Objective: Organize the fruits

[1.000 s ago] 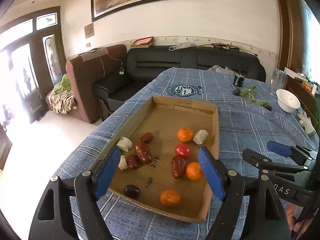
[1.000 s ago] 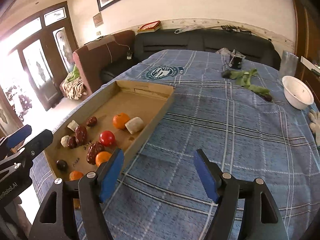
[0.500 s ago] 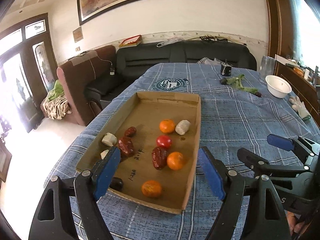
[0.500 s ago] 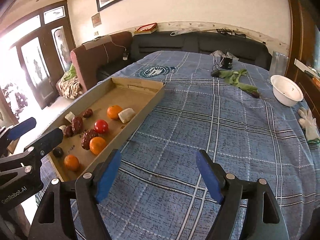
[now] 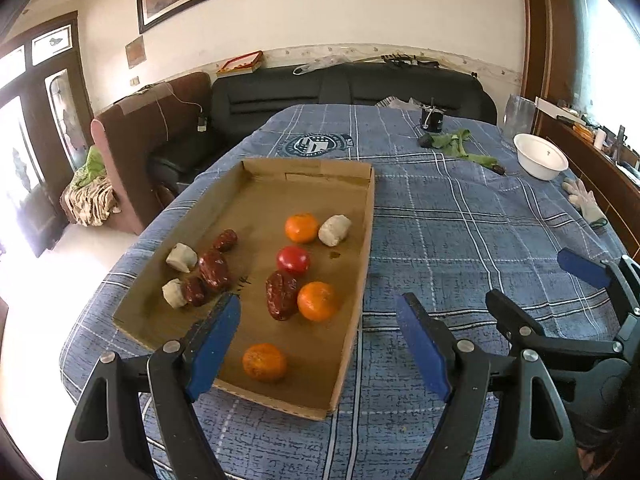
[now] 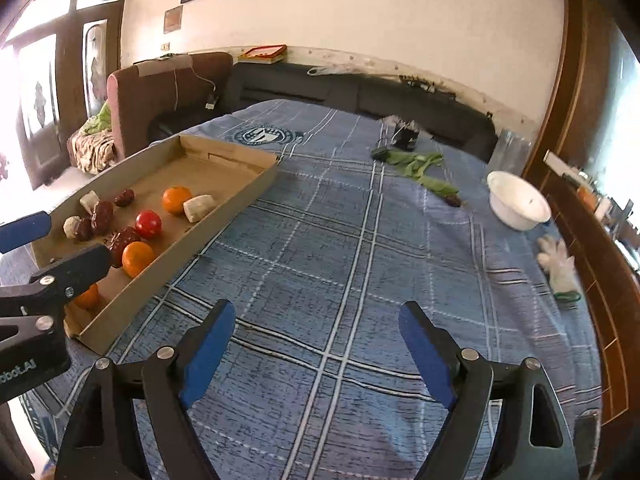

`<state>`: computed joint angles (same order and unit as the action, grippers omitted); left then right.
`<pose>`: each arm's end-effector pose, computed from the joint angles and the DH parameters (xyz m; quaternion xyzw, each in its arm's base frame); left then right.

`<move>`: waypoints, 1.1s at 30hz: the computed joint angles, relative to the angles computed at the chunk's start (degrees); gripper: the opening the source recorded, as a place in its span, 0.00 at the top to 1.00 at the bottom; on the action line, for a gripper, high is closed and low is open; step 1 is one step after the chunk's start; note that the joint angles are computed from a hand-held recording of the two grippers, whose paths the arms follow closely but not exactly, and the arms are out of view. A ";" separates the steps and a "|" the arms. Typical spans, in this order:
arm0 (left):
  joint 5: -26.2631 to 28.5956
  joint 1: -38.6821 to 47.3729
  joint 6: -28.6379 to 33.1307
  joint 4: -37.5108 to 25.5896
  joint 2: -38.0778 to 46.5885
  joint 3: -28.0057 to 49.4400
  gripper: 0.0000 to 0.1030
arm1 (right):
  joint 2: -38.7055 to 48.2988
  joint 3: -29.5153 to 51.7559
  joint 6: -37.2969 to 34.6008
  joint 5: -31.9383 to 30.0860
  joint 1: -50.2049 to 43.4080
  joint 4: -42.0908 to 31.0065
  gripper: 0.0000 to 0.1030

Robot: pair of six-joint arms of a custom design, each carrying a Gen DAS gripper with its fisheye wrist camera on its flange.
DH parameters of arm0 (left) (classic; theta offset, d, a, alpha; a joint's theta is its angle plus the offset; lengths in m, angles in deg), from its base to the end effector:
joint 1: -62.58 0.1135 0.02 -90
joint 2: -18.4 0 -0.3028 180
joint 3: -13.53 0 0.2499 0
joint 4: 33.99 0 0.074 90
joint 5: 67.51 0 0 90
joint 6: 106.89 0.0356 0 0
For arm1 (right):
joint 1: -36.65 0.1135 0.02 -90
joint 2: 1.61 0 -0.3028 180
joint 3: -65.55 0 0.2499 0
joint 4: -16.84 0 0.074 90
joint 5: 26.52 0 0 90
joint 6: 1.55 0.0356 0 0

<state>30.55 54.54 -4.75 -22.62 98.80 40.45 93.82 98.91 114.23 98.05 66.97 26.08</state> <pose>0.1966 -0.0328 0.1380 0.1878 0.8926 -0.0497 0.4069 0.2071 0.0977 0.1118 0.0588 0.9081 -0.1054 0.4010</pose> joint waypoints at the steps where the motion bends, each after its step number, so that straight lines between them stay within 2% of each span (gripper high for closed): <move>1: -0.26 -0.39 -0.14 0.20 0.19 -0.04 0.23 | -0.05 0.09 -0.11 0.40 0.14 -0.30 0.14; 16: -1.38 -2.07 -0.68 1.57 1.85 -0.18 0.23 | 0.53 1.38 1.84 3.47 -0.06 -4.77 0.12; 33: -1.22 -1.88 -0.53 1.33 1.77 -0.07 0.23 | 0.59 1.54 2.79 3.53 -0.20 -6.22 0.09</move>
<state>29.33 52.66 -5.27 -21.29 100.57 40.37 94.41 100.45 117.03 101.58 66.77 19.86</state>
